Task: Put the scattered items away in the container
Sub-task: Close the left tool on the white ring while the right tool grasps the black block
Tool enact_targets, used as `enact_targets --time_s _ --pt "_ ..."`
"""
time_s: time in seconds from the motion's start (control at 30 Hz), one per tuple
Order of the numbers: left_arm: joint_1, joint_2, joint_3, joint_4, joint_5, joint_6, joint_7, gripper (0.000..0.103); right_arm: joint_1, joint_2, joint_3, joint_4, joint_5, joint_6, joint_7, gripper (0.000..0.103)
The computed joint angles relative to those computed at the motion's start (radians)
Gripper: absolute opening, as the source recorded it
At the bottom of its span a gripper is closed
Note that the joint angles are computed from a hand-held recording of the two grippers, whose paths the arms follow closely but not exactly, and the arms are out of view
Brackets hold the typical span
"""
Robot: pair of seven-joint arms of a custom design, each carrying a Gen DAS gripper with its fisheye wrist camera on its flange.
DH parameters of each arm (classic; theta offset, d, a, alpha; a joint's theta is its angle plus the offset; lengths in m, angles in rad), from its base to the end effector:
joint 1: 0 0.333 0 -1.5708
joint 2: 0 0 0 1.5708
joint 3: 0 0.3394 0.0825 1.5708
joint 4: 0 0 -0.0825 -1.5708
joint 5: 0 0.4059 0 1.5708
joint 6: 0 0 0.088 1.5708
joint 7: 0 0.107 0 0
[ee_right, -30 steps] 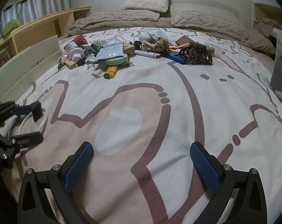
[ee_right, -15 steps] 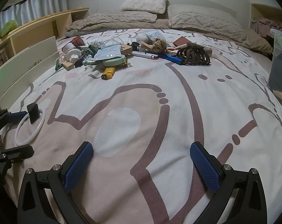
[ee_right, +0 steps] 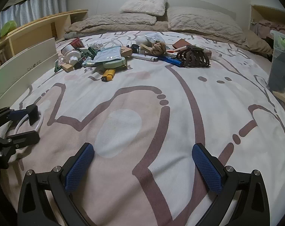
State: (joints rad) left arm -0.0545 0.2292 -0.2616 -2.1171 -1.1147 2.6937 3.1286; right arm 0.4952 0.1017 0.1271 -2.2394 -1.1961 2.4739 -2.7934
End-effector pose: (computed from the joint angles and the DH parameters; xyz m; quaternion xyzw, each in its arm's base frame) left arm 0.5913 -0.1576 0.3386 -0.3063 0.8808 -0.3517 0.0817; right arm 0.4582 0.3313 0.3436 -0.5263 0.7624 -0.3022 0.2246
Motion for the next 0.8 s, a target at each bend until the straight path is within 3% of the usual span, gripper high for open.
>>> enact_targets --time_s 0.33,0.7,0.77,0.8 --pt "0.038 -0.022 0.024 0.028 -0.054 -0.103 -0.021 0.085 0.011 0.001 0.007 0.012 0.023 -0.039 -0.017 0.103" --pt "0.062 -0.019 0.06 0.081 -0.111 -0.13 -0.067 0.085 0.036 0.067 0.008 0.116 0.045 0.036 -0.152 0.103" --pt "0.07 -0.016 0.061 0.092 -0.117 -0.134 -0.08 0.085 0.048 0.095 0.004 0.155 0.047 0.06 -0.194 0.097" --pt "0.075 -0.015 0.062 0.097 -0.12 -0.136 -0.083 0.085 0.055 0.114 0.003 0.18 0.056 0.063 -0.226 0.09"
